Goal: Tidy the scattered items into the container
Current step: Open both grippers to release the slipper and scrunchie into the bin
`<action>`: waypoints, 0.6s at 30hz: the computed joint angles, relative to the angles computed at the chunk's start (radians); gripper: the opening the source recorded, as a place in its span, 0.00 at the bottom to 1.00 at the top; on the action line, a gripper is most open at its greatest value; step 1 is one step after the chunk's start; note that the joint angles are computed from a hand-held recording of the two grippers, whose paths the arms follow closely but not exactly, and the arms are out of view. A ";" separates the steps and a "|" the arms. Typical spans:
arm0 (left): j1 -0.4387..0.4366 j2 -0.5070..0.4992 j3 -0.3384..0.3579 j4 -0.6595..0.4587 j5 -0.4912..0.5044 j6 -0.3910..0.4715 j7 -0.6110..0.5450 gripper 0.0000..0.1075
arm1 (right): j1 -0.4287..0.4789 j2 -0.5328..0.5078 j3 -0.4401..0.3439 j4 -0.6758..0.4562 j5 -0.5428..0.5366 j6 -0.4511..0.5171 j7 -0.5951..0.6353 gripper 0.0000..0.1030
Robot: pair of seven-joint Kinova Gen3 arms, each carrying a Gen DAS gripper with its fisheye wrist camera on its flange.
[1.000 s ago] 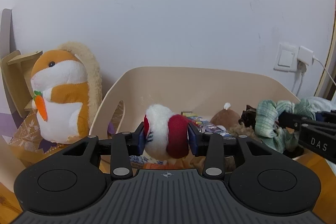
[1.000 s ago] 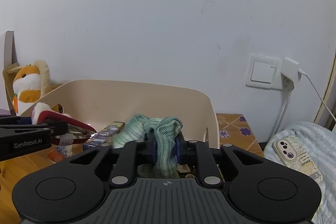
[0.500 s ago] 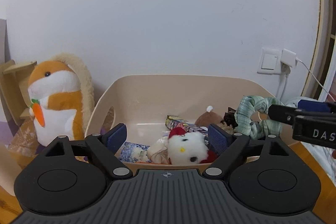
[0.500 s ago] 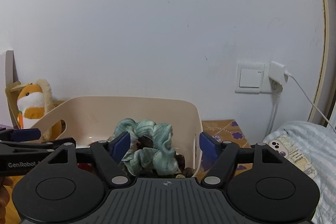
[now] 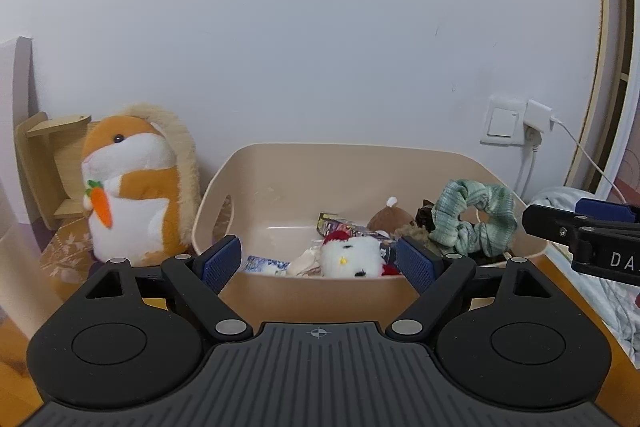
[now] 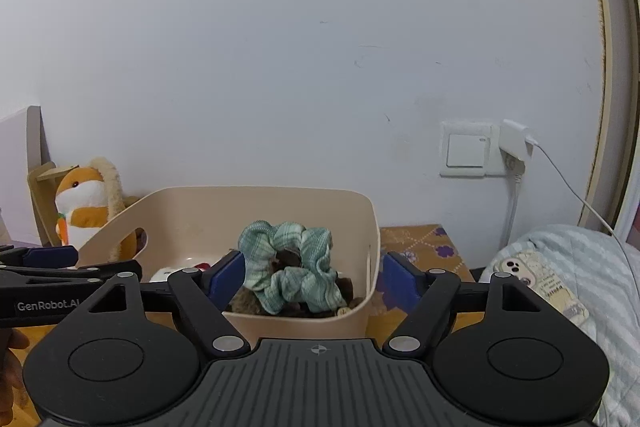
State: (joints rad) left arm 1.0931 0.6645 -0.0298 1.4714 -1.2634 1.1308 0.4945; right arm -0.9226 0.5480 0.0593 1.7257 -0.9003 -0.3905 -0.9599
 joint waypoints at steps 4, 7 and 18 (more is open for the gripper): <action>0.030 -0.011 0.010 0.004 0.004 0.035 0.004 0.80 | -0.006 -0.035 -0.018 0.054 0.004 -0.031 -0.010 0.75; 0.056 -0.010 0.019 -0.009 0.014 0.078 0.003 0.80 | -0.003 -0.061 -0.040 0.094 0.007 -0.053 -0.015 0.76; 0.185 0.035 0.039 -0.107 0.062 0.267 -0.006 0.80 | -0.032 -0.165 -0.156 0.272 -0.084 -0.240 0.010 0.77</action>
State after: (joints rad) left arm 1.2779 0.6993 0.0093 1.3649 -1.2009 1.3980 0.4885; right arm -0.9543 0.3830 -0.0972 1.9975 -0.9841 -0.6305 -0.9503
